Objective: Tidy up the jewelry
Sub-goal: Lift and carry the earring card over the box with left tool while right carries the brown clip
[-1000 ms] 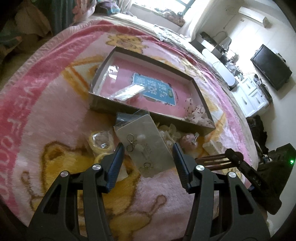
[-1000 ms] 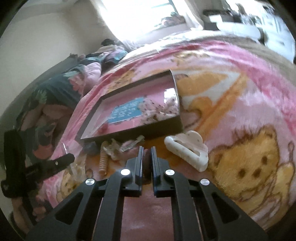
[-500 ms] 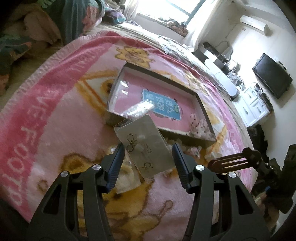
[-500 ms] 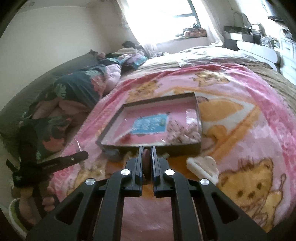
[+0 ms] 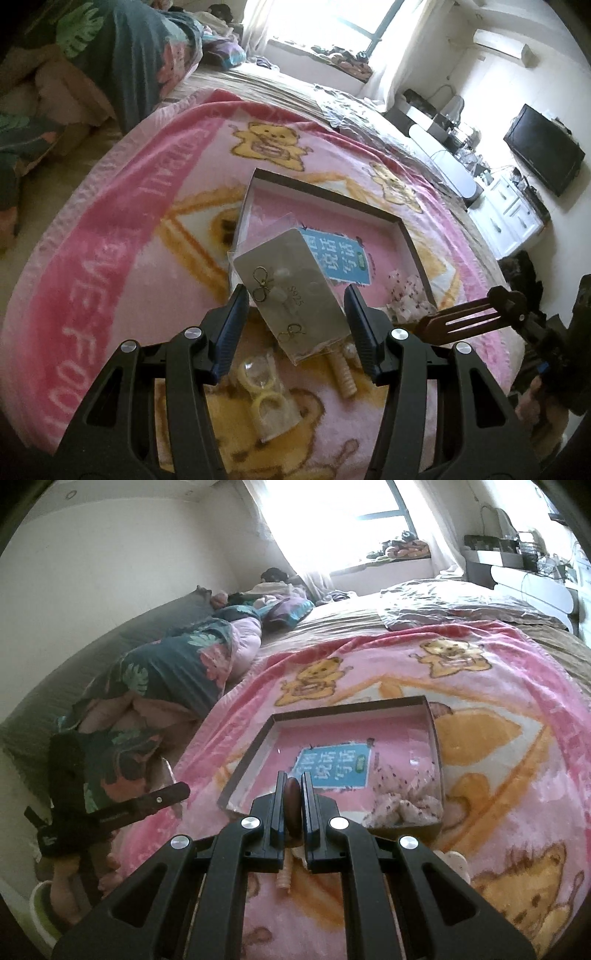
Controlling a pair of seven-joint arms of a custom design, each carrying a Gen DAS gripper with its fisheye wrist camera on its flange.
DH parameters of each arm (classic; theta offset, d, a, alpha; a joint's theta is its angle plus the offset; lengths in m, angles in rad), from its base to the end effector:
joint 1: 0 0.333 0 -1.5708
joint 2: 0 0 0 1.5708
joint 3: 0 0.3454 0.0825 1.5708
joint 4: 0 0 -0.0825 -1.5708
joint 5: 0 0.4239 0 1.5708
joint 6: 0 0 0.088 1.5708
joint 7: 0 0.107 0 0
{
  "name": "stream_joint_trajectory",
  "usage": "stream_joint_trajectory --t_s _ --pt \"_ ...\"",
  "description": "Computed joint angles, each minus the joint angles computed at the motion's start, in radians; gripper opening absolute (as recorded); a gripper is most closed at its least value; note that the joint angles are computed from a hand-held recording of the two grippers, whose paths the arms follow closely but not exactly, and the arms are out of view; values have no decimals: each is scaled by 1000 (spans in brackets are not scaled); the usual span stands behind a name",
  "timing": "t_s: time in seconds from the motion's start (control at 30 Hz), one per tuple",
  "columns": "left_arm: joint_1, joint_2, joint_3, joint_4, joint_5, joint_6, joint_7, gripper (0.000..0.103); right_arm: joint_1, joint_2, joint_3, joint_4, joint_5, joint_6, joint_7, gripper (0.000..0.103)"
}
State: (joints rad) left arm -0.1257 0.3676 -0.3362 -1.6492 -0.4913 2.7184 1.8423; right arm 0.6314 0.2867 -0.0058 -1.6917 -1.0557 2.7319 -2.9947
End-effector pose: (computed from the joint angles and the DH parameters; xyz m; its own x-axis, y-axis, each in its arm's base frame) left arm 0.6945 -0.2867 0.4994 -0.3967 -0.8376 0.3756 -0.7718 0.0828 -0.6305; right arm 0.5708 0.4538 0.5131 -0.0571 -0.9273 -0.3699 -0.5651 0.3355 -0.7537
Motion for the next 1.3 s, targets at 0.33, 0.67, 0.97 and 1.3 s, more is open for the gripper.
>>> stream_joint_trajectory --t_s 0.33,0.67,0.97,1.3 --pt "-46 102 22 160 119 -42 -52 45 -5 -4 -17 22 -36 -24 25 7" --pt "-85 223 26 334 217 -84 -81 45 -50 -22 -9 10 -48 -64 61 7" --pt "-145 374 44 558 303 -203 -107 45 -86 9 -16 33 9 -72 40 7" --pt "-186 454 38 657 328 -310 -56 45 -104 95 -50 80 188 0 -71 7"
